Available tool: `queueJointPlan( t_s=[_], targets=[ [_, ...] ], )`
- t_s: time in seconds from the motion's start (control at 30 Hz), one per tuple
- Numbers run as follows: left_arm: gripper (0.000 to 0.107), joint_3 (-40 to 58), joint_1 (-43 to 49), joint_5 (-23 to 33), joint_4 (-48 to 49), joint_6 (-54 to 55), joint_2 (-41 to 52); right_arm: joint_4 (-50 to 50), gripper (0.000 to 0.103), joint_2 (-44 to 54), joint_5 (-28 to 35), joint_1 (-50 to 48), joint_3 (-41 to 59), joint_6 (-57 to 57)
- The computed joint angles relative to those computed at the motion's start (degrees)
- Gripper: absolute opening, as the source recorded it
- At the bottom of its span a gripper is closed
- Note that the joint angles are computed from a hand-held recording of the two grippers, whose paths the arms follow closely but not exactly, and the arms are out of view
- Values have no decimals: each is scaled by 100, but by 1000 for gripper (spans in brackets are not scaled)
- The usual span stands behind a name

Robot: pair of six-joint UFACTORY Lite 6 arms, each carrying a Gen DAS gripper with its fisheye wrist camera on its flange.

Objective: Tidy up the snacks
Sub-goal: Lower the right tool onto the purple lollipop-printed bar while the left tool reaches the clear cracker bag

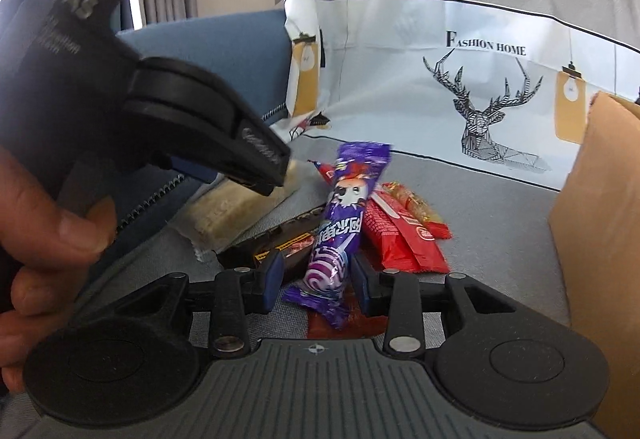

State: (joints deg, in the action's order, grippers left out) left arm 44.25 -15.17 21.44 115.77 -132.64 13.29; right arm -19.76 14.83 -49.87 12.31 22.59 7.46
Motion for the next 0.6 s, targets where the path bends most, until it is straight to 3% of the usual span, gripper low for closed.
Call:
queueJointPlan(
  t_s=[0.07,0.17,0.4,0.6],
  targets=[
    [58,135,-26,30,-123,136,193,122,38,121,67,53,107,-51],
    [62,253,-60,108,-152,166,366,226,26,251,93,57,188,-135],
    [62,361,-64,111,-351,344,467,445,26,92,126,99,71,-200],
    [62,393,-162,287,-529,603,574,-261,26,-728,780,-248,-279,267]
  ],
)
